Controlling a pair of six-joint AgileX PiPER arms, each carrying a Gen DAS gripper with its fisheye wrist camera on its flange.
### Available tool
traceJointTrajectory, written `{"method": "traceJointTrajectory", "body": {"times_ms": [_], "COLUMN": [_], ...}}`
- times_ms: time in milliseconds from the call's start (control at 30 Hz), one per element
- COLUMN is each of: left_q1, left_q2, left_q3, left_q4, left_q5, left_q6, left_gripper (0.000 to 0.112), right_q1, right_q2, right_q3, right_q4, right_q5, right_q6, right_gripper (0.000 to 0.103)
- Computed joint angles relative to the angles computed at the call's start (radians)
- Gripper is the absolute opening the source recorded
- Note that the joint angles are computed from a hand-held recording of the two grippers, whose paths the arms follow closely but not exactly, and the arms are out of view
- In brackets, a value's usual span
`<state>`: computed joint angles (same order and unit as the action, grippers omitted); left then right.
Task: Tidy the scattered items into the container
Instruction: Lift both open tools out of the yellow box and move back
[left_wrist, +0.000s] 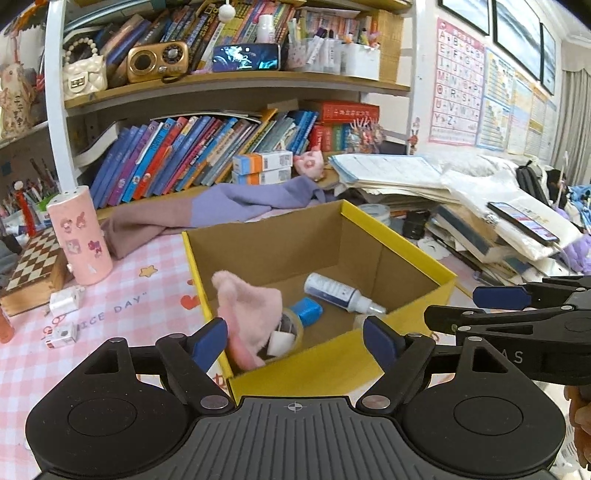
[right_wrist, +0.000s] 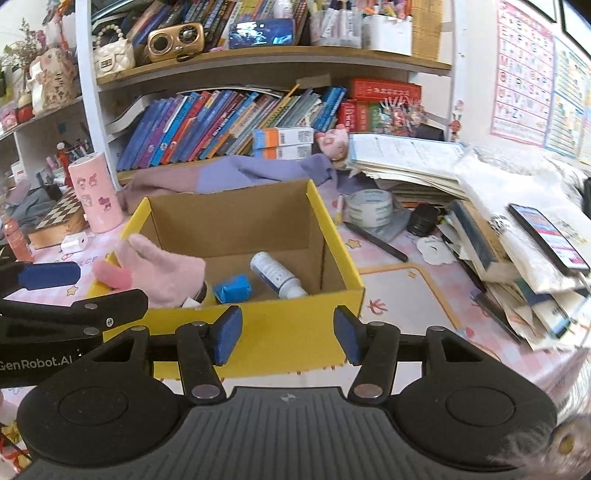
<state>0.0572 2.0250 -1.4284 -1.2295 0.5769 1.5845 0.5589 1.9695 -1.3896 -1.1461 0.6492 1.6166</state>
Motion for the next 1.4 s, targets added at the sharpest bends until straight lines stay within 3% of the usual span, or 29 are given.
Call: {"method": "traceJointTrajectory", "body": {"times_ms": [733,1400], "left_q1": [0.242,0.358], "left_q2": [-0.121,-0.162], "left_q3": [0.174,0.251], "left_q4": [0.053,0.159], "left_q5": [0.243,0.363], "left_q6": [0.193,0.216], "left_gripper": [0.089,0.09], "right_q1": [0.319,0.473], "right_q2": [0.012,0.049], "right_q3": [0.005,-0.062], "right_q4": [0.014,0.143], "right_q5": [0.342,0.488], "right_q6": [0.269,0.273], "right_gripper": [0.056,0.06]}}
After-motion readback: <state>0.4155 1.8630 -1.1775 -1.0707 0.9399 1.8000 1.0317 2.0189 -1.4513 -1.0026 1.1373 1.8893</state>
